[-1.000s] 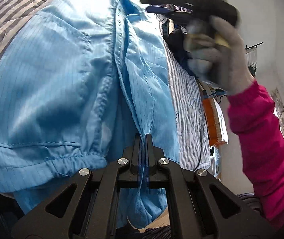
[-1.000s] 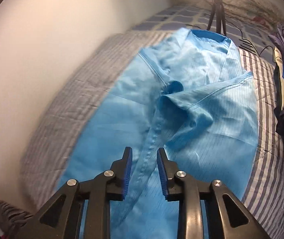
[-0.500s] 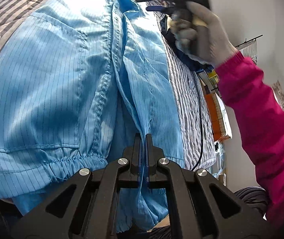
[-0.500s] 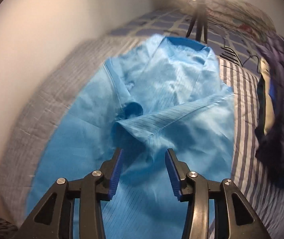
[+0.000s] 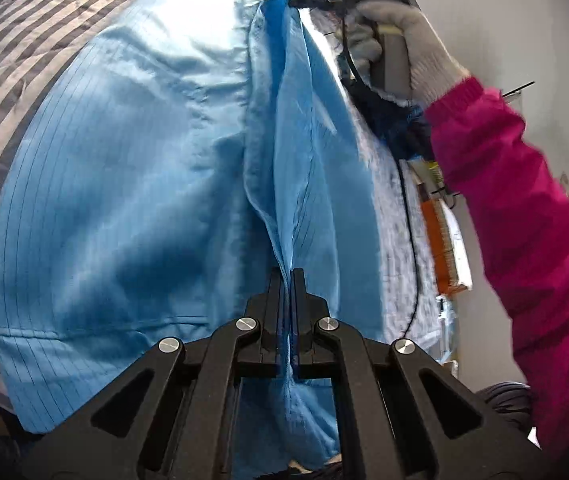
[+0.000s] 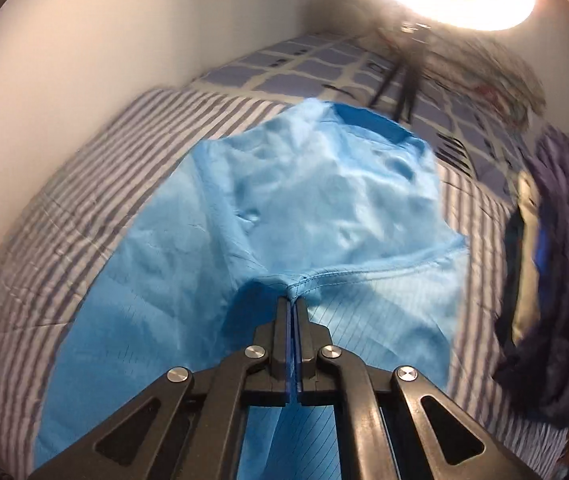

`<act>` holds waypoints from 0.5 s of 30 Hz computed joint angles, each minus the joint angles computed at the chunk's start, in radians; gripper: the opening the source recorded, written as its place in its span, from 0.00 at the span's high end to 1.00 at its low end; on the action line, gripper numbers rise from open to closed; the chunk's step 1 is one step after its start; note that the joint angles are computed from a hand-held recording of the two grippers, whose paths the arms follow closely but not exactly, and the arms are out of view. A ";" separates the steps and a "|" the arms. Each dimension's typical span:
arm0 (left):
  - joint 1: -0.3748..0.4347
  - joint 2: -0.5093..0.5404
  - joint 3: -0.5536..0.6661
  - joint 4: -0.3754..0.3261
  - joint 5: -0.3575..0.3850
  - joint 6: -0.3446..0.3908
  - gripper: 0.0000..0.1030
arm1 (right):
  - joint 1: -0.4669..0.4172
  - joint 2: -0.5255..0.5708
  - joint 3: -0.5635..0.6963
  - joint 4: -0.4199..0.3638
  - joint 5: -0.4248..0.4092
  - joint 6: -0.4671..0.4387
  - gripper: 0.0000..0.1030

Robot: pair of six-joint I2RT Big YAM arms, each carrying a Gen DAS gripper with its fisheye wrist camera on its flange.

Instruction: Fold large clothes

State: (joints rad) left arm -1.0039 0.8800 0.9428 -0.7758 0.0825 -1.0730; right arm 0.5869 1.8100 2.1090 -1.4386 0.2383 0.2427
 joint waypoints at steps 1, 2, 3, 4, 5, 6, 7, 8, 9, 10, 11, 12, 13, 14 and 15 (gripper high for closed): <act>0.002 0.006 -0.004 -0.006 0.006 0.002 1.00 | 0.009 0.019 0.005 0.000 0.005 -0.004 1.00; 0.005 0.012 -0.006 -0.007 0.012 0.001 1.00 | 0.020 0.038 -0.003 0.012 0.016 -0.019 0.98; 0.009 0.015 -0.011 -0.004 0.019 -0.005 1.00 | 0.025 0.050 -0.012 0.014 0.016 -0.026 0.94; 0.012 0.020 -0.012 -0.003 0.027 -0.004 1.00 | 0.026 0.057 -0.018 0.012 0.001 -0.029 0.91; 0.013 0.024 -0.010 -0.006 0.028 0.001 1.00 | 0.025 0.049 -0.042 0.022 -0.016 -0.028 0.90; 0.014 0.029 -0.007 -0.006 0.028 0.007 1.00 | 0.020 0.026 -0.071 0.047 -0.034 -0.022 0.87; 0.012 0.029 -0.004 -0.006 0.028 0.012 1.00 | 0.009 -0.009 -0.106 0.076 -0.080 -0.013 0.77; 0.011 0.032 -0.001 -0.007 0.028 0.016 1.00 | -0.006 -0.057 -0.150 0.114 -0.126 0.002 0.73; 0.007 0.034 0.003 -0.007 0.025 0.017 1.00 | -0.022 -0.109 -0.197 0.152 -0.159 0.021 0.72; 0.004 0.034 0.006 -0.010 0.024 0.022 1.00 | -0.032 -0.146 -0.228 0.171 -0.176 0.041 0.72; 0.002 0.033 0.007 -0.011 0.022 0.022 1.00 | -0.056 -0.217 -0.290 0.201 -0.209 0.084 0.72; 0.002 0.033 0.008 -0.012 0.021 0.022 1.00 | -0.074 -0.266 -0.334 0.211 -0.234 0.114 0.72; 0.005 0.033 0.010 -0.012 0.021 0.027 1.00 | -0.086 -0.302 -0.366 0.208 -0.248 0.132 0.72; 0.005 0.029 0.010 -0.018 0.019 0.035 1.00 | -0.096 -0.358 -0.414 0.188 -0.249 0.147 0.72; 0.000 0.026 0.012 -0.024 0.013 0.039 1.00 | -0.096 -0.392 -0.444 0.165 -0.236 0.151 0.73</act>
